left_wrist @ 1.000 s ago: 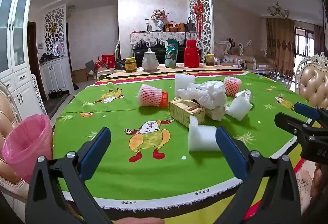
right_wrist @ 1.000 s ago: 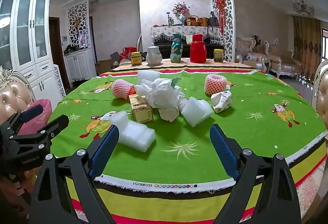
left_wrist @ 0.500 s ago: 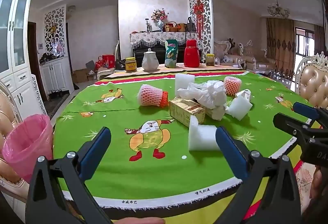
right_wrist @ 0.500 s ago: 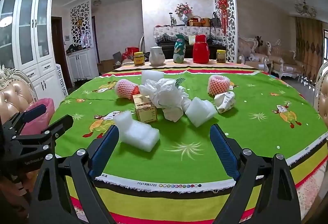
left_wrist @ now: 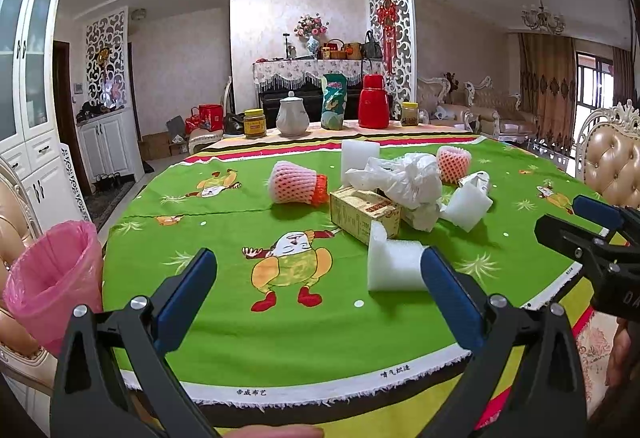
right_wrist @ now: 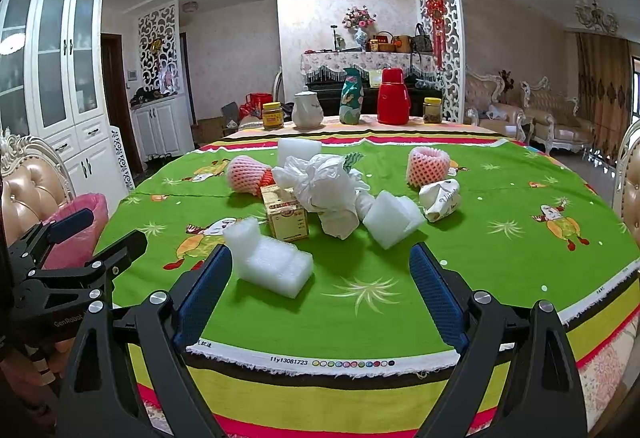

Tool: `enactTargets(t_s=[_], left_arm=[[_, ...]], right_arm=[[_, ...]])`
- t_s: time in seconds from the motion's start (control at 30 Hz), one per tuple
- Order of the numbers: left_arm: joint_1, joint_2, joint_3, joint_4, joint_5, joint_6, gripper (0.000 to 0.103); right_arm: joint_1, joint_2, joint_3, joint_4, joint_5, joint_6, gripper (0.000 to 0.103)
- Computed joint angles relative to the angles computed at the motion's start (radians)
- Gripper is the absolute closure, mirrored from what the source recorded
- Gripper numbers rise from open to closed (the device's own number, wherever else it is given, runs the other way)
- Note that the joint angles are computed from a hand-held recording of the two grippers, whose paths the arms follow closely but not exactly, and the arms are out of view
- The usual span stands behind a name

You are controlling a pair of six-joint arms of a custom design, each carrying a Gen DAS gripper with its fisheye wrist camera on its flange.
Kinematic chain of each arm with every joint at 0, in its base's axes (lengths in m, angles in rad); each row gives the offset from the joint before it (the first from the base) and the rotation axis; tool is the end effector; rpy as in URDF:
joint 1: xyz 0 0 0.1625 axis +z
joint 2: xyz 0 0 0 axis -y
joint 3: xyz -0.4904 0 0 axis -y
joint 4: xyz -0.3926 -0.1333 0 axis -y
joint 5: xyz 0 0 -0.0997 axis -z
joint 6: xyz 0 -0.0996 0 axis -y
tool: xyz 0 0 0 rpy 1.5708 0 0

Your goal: Collect trash

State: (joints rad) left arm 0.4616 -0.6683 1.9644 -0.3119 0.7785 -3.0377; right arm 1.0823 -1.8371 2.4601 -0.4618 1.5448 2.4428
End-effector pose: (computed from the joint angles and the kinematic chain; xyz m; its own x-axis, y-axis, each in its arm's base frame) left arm -0.3093 -0.3820 -0.0249 -0.5847 0.4892 -0.6472 0.8107 0.3219 -0.4891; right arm -0.0077 -0.3040 0.2922 -0.7335 0.2507 0.6318 -0.5179 0.3957 -0.7584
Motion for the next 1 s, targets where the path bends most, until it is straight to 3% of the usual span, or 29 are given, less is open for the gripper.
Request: enactTargets(t_s=[1.0], left_arm=[[-0.008, 0.004, -0.002, 0.016, 0.004, -0.024, 0.004]], right_arm=[[0.006, -0.008, 0.001, -0.001, -0.003, 0.011, 0.018]])
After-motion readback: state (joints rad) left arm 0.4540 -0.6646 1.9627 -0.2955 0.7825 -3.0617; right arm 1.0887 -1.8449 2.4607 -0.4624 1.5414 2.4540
